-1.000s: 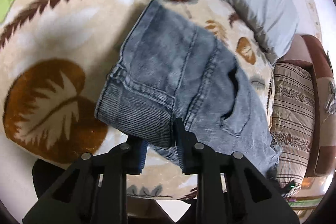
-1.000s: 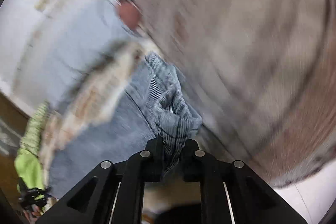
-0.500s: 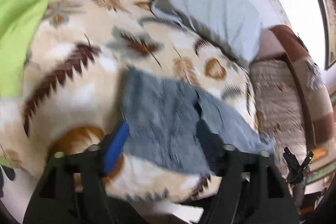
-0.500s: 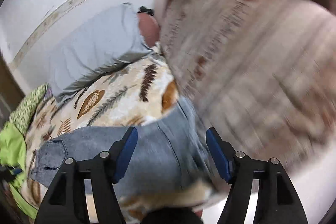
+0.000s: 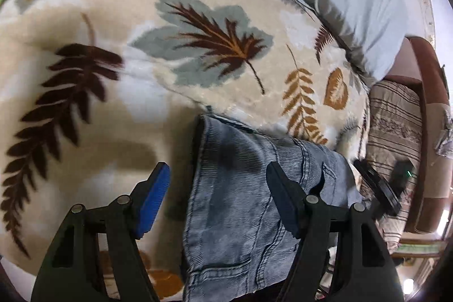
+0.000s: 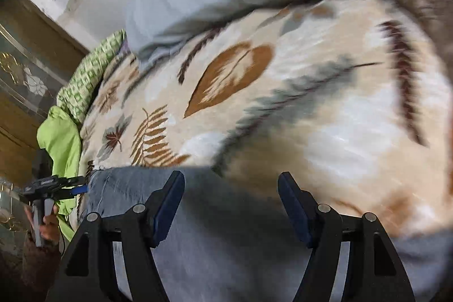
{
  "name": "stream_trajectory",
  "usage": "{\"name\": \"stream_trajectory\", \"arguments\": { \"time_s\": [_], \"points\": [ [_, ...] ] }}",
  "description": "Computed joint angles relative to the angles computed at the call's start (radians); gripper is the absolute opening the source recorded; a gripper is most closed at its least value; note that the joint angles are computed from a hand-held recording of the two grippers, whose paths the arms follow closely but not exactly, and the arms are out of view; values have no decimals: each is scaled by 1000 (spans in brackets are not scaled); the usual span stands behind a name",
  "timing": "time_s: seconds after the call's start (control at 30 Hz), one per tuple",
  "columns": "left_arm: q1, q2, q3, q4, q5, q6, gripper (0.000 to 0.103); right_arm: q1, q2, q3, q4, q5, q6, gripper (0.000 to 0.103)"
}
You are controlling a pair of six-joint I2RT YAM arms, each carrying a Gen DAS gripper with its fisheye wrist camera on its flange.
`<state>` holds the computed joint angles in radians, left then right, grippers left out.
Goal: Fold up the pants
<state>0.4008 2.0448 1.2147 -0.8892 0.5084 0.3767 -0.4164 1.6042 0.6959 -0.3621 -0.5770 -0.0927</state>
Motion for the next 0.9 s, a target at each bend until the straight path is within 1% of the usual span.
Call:
{"name": "stream_trajectory", "arguments": {
  "time_s": [0.03, 0.07, 0.1, 0.13, 0.17, 0.2, 0.23, 0.27, 0.3, 0.33, 0.37, 0.4, 0.47, 0.5, 0.53, 0.57, 0.6, 0.63, 0.7, 0.73, 0.77, 0.8, 0.83, 0.87, 0.9],
  "points": [
    [-5, 17, 12, -21, 11, 18, 70, 43, 60, 23, 32, 13, 25, 70],
    [-8, 31, 17, -44, 23, 50, 70, 70, 113, 45, 37, 17, 23, 70],
    [-8, 33, 12, -60, 32, 83, 70, 106, 166, 72, 22, 19, 15, 67],
    [-8, 23, 0, -60, 33, 108, 70, 139, 197, 86, 4, 16, -3, 53],
    [-10, 4, -29, -40, 31, 139, 74, 164, 189, 72, -9, 10, -46, 44],
    [-13, -4, -48, -29, 33, 170, 77, 183, 137, 27, -18, 3, -109, 31],
    [-18, -5, -55, -20, 32, 175, 77, 204, 100, -2, -18, 9, -144, 26],
    [-25, -5, -63, -4, 28, 166, 77, 226, 82, -16, -7, 38, -152, 23],
    [-30, -9, -69, 4, 26, 150, 76, 255, 55, -41, 13, 89, -153, 18],
    [-32, -22, -80, 12, 30, 139, 67, 276, 46, -48, 19, 124, -146, 14],
    [-24, -67, -114, 17, 41, 152, 56, 304, 34, -50, 20, 164, -136, 12],
    [-13, -107, -141, 19, 51, 178, 53, 344, -4, -58, 21, 219, -126, 9],
    [16, -220, -231, 61, 65, 228, 52, 409, -148, -86, 2, 298, -119, 5],
    [16, -239, -253, 84, 57, 224, 52, 417, -198, -98, 11, 308, -115, 5],
    [10, -243, -269, 114, 31, 208, 49, 418, -236, -109, 29, 329, -119, 5],
    [-12, -235, -284, 162, -25, 168, 40, 422, -224, -110, 52, 371, -125, 5],
    [-26, -220, -287, 186, -66, 141, 36, 428, -162, -101, 90, 414, -111, 5],
    [-31, -192, -276, 189, -97, 117, 32, 428, -89, -83, 107, 427, -100, 5],
    [-11, -196, -272, 175, -95, 106, 32, 457, -15, -81, 144, 473, -77, 6],
    [17, -223, -271, 149, -81, 120, 32, 476, -27, -97, 161, 505, -54, 8],
    [42, -247, -268, 118, -59, 142, 31, 494, -42, -109, 171, 523, -23, 8],
    [79, -285, -267, 74, -26, 179, 32, 481, -89, -121, 150, 516, -3, 10],
    [113, -313, -271, 35, -3, 219, 34, 455, -143, -135, 129, 492, 11, 12],
    [142, -341, -272, -14, 17, 262, 45, 422, -203, -149, 105, 453, 30, 13],
    [167, -367, -280, -55, 34, 303, 52, 365, -278, -169, 65, 392, 32, 16]
  ]
}}
